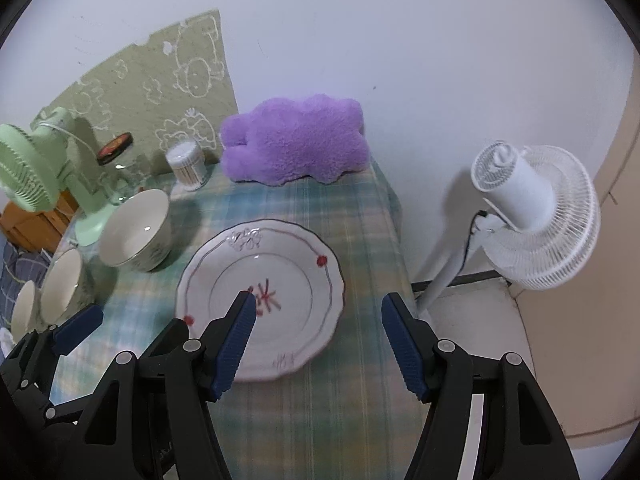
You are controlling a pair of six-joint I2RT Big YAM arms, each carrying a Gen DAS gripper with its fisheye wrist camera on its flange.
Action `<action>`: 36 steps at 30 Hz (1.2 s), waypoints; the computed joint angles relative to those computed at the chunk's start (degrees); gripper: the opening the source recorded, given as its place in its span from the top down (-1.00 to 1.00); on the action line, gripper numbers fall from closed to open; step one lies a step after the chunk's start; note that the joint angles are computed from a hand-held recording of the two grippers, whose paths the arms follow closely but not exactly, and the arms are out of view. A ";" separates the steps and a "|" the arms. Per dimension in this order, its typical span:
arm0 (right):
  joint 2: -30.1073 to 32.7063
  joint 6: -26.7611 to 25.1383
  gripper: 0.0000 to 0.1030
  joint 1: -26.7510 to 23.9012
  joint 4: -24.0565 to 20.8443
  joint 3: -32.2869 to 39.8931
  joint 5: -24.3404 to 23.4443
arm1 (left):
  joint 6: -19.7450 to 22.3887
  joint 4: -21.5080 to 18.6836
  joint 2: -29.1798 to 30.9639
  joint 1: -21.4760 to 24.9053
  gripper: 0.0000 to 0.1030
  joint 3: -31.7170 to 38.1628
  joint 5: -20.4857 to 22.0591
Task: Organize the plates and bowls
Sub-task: 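Move both grippers toward the white plate with red pattern, then close both grippers on the rim of the red-patterned white plate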
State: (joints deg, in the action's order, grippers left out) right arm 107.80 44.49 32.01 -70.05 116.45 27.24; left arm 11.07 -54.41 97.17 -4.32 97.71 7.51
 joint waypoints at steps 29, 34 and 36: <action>12.72 -1.76 -0.30 -5.15 0.41 7.56 -7.38 | 0.72 1.27 11.80 -2.32 -0.31 6.26 -3.70; 10.80 -1.62 -0.30 -4.14 0.23 5.32 -7.74 | 0.22 -0.68 11.11 -1.47 -0.31 5.43 -2.48; 9.81 -1.13 -0.30 -3.67 0.04 4.23 -8.61 | 0.16 -1.40 10.22 -0.90 -0.31 4.33 -1.76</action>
